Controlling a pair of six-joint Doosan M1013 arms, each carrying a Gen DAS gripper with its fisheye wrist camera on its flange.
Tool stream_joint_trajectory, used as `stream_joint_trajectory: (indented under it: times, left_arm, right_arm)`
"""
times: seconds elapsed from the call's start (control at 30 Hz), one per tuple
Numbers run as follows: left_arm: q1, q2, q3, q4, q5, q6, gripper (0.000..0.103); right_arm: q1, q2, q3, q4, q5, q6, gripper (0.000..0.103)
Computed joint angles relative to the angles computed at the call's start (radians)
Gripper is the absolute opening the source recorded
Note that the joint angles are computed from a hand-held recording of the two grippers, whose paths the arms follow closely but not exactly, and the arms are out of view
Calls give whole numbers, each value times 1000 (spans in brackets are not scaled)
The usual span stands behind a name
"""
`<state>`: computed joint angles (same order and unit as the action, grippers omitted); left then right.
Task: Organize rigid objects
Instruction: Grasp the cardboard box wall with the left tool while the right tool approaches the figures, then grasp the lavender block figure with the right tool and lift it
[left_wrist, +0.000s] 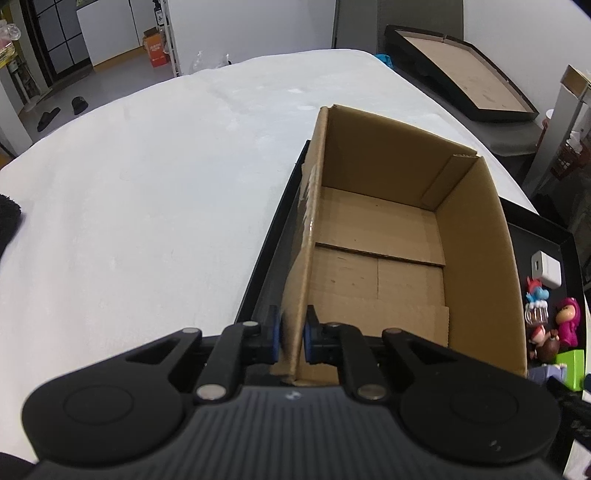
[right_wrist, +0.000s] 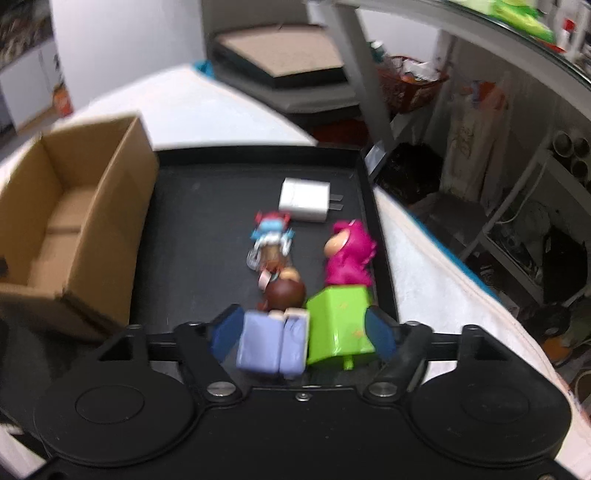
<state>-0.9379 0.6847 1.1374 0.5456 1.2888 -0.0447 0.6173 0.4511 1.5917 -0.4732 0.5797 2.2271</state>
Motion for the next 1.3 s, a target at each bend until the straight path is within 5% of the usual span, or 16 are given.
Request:
stream_joint_trajectory:
  times: [0.07, 0.17, 0.2, 0.3, 0.33, 0.47, 0.67, 0.7, 0.77, 0.8, 0.83, 1.07, 1.23, 1.3]
  left_arm:
    - [-5, 0, -2, 5, 9, 1, 11]
    - [-9, -3, -1, -1, 16, -11, 11]
    - [-10, -4, -1, -2, 18, -13, 11]
    - [-16, -5, -2, -4, 25, -18, 11]
    - [-17, -5, -2, -5, 26, -19, 11]
    - [-22, -8, 3, -10, 24, -31, 11]
    - [-27, -14, 15, -10, 19, -53, 12]
    - [-27, -14, 15, -9, 17, -53, 12]
    - [-27, -14, 17, -6, 15, -54, 12]
    - [-28, -15, 19, -4, 13, -57, 12]
    - [-28, -15, 19, -4, 13, -58, 12]
    - [-21, -15, 21, -8, 4, -51, 12]
    - [-20, -16, 32, -11, -10, -56, 12]
    - [-20, -14, 34, -15, -14, -55, 12]
  right_arm:
    - [-1, 14, -12, 39, 18, -45, 74]
    - [2, 19, -14, -31, -13, -7, 53]
    - [-3, 18, -13, -5, -31, -20, 34]
    - [-14, 13, -5, 38, -59, -37, 16]
    - [-12, 11, -1, 16, -62, -27, 0]
    - [-25, -6, 14, 144, -83, -101, 0]
    - [-10, -49, 59, 51, -102, 4, 3]
    - [1, -53, 66, -17, -91, 69, 8]
    - [28, -46, 67, -179, -41, 192, 47]
    - [39, -42, 68, -250, -29, 247, 76]
    - [47, -43, 79, -320, -40, 304, 79]
    - [46, -10, 45, -204, -13, 255, 75]
    - [26, 15, 11, -93, 18, 227, 46]
    - [19, 21, 7, -56, 10, 200, 45]
